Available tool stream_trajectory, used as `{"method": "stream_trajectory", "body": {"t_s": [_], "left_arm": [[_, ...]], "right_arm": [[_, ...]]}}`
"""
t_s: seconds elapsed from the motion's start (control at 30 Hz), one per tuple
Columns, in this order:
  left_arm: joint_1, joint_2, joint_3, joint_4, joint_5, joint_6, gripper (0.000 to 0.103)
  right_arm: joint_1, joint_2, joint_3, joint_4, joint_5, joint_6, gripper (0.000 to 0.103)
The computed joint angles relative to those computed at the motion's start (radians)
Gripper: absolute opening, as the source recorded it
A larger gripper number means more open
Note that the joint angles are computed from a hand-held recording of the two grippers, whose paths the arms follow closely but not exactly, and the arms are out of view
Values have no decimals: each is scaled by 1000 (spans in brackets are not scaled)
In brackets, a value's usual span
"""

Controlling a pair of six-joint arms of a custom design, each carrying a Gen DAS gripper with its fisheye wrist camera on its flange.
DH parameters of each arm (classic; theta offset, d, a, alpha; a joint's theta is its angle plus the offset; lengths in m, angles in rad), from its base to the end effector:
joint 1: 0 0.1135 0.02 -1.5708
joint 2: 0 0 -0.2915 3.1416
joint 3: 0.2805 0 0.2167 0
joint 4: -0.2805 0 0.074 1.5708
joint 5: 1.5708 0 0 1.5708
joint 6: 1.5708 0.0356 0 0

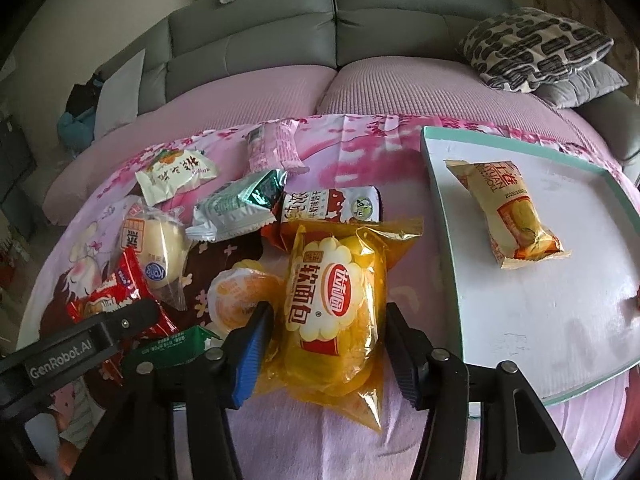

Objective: Organize snacks
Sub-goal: 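Grasp the red chip bag with left tool while right tool grasps yellow bread bag, then carry the red chip bag and yellow bread bag over the tray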

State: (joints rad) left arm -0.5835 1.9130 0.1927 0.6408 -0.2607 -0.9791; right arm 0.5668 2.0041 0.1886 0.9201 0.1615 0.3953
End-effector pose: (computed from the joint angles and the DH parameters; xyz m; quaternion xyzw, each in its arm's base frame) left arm 0.1697 -0.1010 0.0777 -0.2200 0.9368 -0.0803 0.2600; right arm 0.1873 0.1124 0.0763 -0.0539 0.9393 0.0853 0.3280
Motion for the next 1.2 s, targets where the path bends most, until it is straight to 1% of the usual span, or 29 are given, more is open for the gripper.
{"method": "stream_trajectory", "body": {"t_s": [0.13,0.3,0.6,0.67,0.87,1.2], "left_arm": [[0,1,0,1,0,-1,62],[-1,-5,4,-9,-3,-6,62],[-3,-50,-6,-44,-21,-21,61],[-3,-68,-13,-47,-25,-22,57],[-10,-116,-16,-83,-46,-29,52],[-33,-245,-25,-168,-106,-49,51]], "right_arm": [[-22,-8,-9,9,-24,5,49],[-33,-14,-16,19,-48,4,46],[-50,-60,-56,61,-51,1,46],[-47,-70,-61,64,-47,-3,46],[-46,-84,-64,63,-47,-7,46],[-56,-115,-81,72,-49,-13,46]]}}
